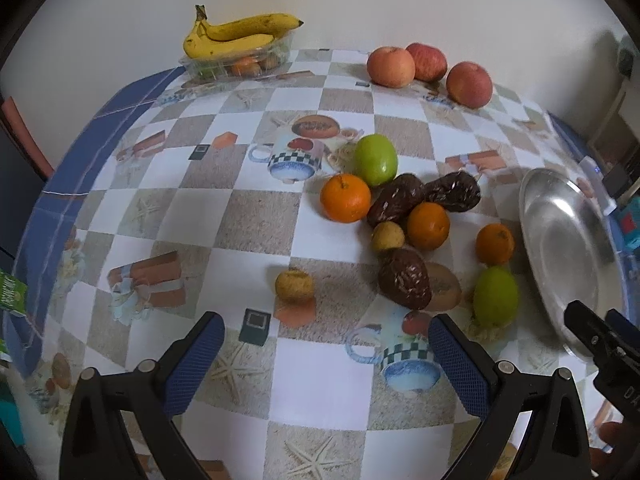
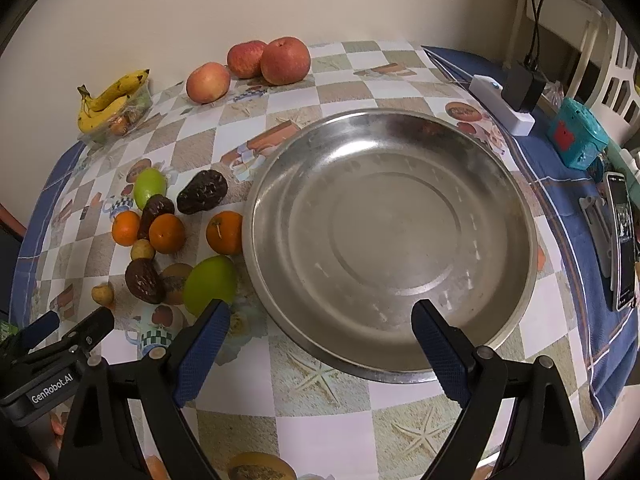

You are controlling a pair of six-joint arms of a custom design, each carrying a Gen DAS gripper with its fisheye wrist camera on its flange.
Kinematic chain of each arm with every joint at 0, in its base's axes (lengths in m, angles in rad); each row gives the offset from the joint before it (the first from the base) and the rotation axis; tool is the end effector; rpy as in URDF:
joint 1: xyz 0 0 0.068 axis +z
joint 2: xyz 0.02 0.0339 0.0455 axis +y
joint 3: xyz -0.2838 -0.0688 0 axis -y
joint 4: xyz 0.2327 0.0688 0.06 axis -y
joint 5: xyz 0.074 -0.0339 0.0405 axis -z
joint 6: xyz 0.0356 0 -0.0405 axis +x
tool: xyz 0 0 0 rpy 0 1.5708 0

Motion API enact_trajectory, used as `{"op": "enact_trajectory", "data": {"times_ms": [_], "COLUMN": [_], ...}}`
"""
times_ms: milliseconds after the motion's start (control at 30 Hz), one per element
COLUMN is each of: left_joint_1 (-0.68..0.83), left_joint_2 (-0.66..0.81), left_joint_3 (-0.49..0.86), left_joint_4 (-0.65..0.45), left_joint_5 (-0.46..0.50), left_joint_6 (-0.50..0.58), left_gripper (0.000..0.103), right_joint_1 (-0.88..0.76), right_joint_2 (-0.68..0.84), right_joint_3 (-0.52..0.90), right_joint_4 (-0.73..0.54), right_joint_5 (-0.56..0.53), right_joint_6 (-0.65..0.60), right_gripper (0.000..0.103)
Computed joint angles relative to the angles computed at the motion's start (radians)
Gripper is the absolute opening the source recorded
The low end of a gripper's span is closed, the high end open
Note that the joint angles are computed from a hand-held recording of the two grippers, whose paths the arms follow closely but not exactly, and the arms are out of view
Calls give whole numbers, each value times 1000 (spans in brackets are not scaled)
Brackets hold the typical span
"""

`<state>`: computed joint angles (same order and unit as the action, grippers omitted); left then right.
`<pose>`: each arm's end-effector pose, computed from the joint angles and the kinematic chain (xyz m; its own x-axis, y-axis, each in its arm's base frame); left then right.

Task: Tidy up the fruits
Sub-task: 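Grasp the small yellow fruit with the left tool while the right tool grasps the green pear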

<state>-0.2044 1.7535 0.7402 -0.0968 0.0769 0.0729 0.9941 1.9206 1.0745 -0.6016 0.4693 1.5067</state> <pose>0.2876 -0.0624 0.1288 -0.8576 0.2519 -0.4484 0.2991 0.9535 -0.0363 0.1931 0.2674 0.1407 -0.7505 0.4785 -0.4558 0.4941 0.8643 0.0938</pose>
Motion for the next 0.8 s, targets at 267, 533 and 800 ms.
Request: {"op": "enact_trajectory", "data": {"times_ms": [267,533,800], "left_joint_1": [43,133,169], "left_joint_2": [0,29,77], "left_joint_3": [6,45,106], "left_joint_4": [22,28,-12], "left_joint_5": [36,68,160], "left_joint_6": [-70,-134,-176], "left_gripper": [103,103,102], "right_joint_1": [-7,-32,-52], "right_joint_2": [1,22,33], "right_joint_3": [13,52,51], "right_joint_4": [88,174,359], "right_joint_5": [19,21,-25], "right_joint_6": [-81,-195,-333], "right_gripper": [93,92,90]}}
